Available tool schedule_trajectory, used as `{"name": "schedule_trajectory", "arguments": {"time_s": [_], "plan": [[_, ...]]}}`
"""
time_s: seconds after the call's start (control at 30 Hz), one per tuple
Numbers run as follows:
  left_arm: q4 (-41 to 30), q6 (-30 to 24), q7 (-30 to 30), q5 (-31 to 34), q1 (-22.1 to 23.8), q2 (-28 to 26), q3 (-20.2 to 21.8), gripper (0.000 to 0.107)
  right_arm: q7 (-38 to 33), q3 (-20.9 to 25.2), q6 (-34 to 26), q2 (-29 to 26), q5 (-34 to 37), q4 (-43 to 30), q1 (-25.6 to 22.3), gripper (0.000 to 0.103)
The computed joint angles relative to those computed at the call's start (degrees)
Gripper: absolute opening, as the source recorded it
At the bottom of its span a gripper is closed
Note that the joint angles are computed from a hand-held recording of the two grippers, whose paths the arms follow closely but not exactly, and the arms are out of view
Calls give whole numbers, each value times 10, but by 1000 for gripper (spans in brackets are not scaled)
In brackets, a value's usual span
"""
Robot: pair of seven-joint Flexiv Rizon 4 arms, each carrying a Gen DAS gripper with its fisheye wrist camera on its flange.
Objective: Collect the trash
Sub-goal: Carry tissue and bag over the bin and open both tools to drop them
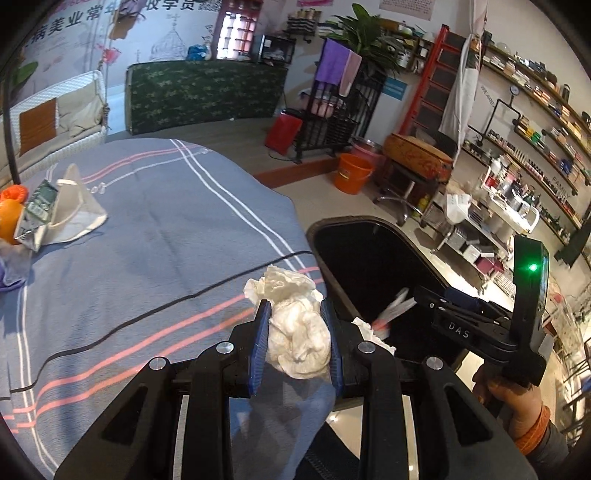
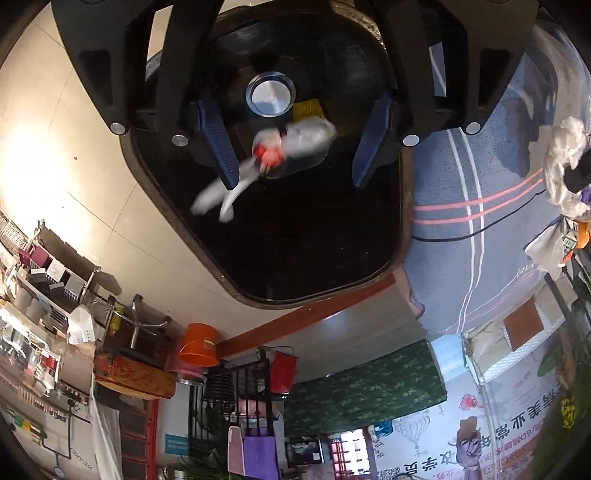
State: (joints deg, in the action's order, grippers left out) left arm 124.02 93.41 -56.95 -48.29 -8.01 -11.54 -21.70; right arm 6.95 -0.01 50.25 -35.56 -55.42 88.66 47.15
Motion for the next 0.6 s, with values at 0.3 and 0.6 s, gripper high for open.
{"name": "schedule_trajectory", "arguments": {"time_s": [0.3, 0.6], "plan": [[-66, -69, -40, 86, -38, -44, 34, 28, 81, -11, -5, 34, -62, 49, -4, 74], [-147, -142, -81, 188, -77, -101, 63, 28, 139, 13, -51, 72, -102, 93, -33, 78]]}}
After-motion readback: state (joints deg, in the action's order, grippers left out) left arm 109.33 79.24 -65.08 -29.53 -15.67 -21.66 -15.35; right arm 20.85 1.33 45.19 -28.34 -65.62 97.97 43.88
